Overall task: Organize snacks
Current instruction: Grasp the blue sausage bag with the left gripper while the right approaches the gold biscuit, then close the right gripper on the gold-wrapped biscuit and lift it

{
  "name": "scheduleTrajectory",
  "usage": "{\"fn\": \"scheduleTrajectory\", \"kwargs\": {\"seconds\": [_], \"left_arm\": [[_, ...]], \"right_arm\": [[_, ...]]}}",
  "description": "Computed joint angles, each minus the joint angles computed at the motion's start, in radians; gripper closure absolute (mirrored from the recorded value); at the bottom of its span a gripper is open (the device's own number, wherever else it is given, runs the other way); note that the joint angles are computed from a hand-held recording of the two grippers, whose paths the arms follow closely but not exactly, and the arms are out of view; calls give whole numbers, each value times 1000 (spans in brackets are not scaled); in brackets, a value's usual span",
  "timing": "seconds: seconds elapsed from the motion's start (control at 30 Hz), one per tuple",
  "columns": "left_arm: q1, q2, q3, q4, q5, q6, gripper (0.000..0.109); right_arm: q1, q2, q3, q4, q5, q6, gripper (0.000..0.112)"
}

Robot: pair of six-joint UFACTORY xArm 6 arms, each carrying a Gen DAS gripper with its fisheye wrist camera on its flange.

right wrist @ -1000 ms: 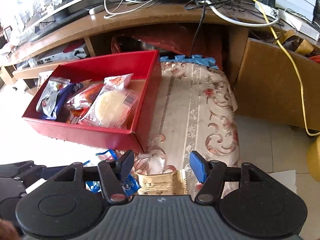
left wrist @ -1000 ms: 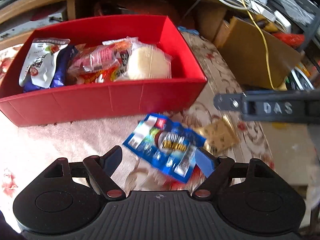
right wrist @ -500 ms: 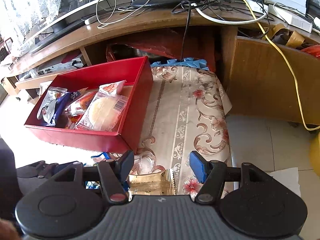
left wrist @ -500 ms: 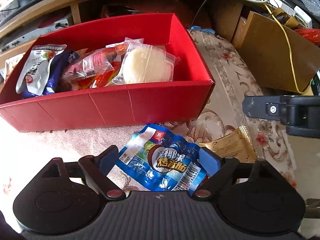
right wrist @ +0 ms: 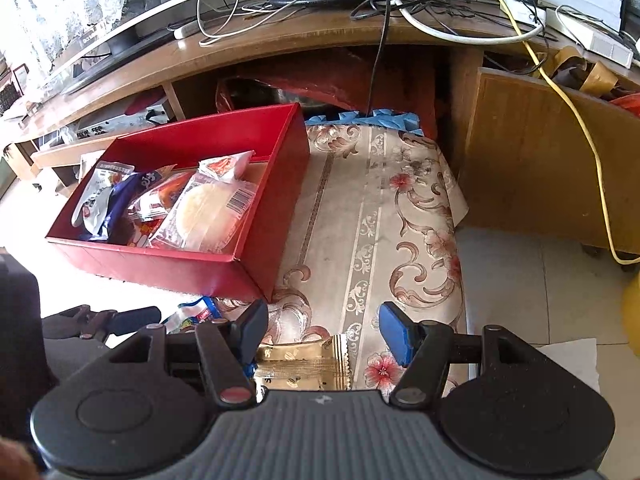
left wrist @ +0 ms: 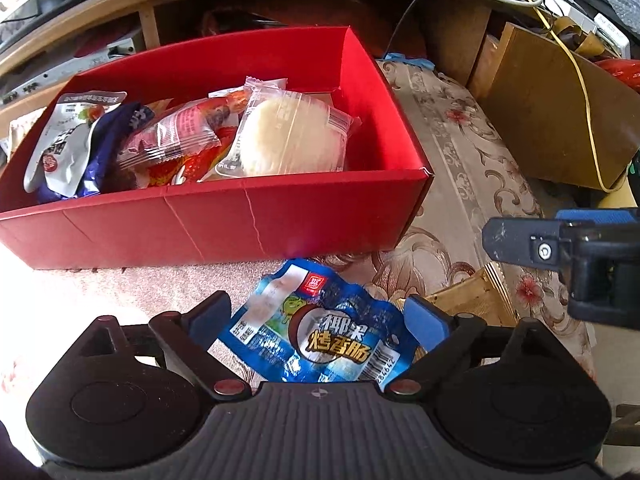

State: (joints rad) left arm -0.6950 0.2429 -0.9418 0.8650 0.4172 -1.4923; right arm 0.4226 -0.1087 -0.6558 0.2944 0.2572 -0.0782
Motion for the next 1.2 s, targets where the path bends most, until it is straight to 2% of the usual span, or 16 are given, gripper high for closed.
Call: {"fn": "scheduleTrajectory", "kwargs": {"seconds": [0.23,0.4,0.67,0.9,0.97,1.13,1.2], "left_arm": [[5,4,8,7,-14,10,12],[14,-50,85,14,-49,74,13],[47,-224,290,-166,-74,317,15],[18,-289,343,-197,-39,386,16],[17,-297,352,-184,-43,394,16],[17,-297,352,-111,-43,358,16],[25,-298,356,-96,-52,359,15]], "right_arm": [[-4,8,-6,-5,11,-2,50],[-8,12,-9,-19,28,6,50],[-14,62,-41,-34,87,23,50],[14,111,-78,-8,105,19,50],[24,138,-95,-44,105,58,46],[48,146,-107,-214,118,182,44],[52,135,-101,-214,131,187,44]]}}
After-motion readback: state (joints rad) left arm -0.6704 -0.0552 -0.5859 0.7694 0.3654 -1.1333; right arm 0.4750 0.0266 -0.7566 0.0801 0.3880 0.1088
